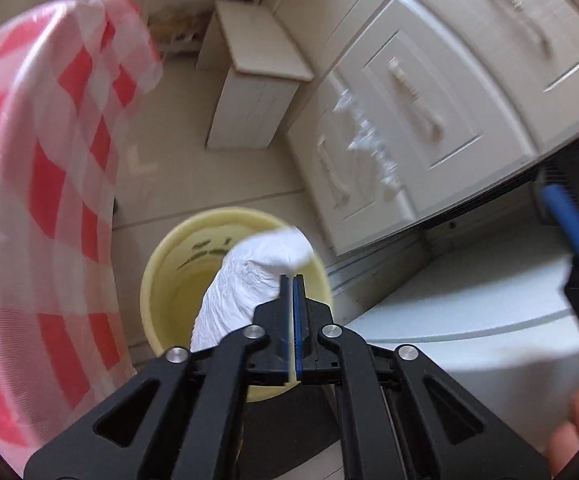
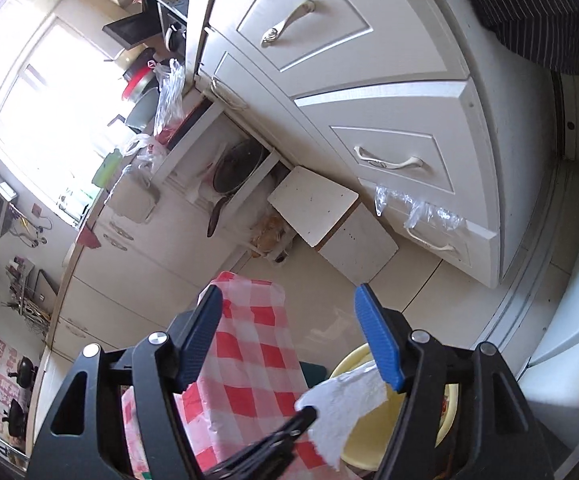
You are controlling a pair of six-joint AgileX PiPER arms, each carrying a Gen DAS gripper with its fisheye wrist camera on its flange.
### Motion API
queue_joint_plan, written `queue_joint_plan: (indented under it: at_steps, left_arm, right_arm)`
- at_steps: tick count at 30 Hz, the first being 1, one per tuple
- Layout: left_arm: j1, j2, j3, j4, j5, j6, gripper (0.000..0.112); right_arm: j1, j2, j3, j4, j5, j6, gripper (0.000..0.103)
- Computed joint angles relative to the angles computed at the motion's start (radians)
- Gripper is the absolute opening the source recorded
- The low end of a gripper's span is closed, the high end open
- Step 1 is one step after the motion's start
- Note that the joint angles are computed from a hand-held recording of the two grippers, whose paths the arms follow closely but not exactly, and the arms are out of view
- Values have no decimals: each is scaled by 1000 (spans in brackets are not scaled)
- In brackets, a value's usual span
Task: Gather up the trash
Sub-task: 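Open the left tool over the yellow bucket to drop the tissue, then return the left tool to the table above the tissues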
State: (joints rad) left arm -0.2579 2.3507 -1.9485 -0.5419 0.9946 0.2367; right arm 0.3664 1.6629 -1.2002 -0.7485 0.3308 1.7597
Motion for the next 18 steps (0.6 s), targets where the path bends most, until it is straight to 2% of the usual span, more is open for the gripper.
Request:
queue_joint_plan:
  at_steps: [2,4,6,9,13,15,18]
  left_arm:
    - [-13,21,-12,32,14,-26,12]
    - [-18,-10,36,58,-13,-27,40]
    - [-15,-65,93,79,-49,-23,49]
    - [12,-179,190,80,-77,19,56]
    - [98,-400,386,88,-136,112,65]
    - [175,-538,507,78,-162,181,69]
    - [365,-745,682,25,-187,340,73]
  right_arm:
    - [-2,6,-18,41,-2,-59,66]
    - [3,3,-24,31,6,-56,66]
    - [12,-2,-24,8,6,-27,67]
    - [33,-1,-40,-46,19,17,68]
    - [68,18,-88,-80,42,43,68]
    - [89,37,-127,-68,57,22,68]
    - [129,69,-191,-43,82,-29,68]
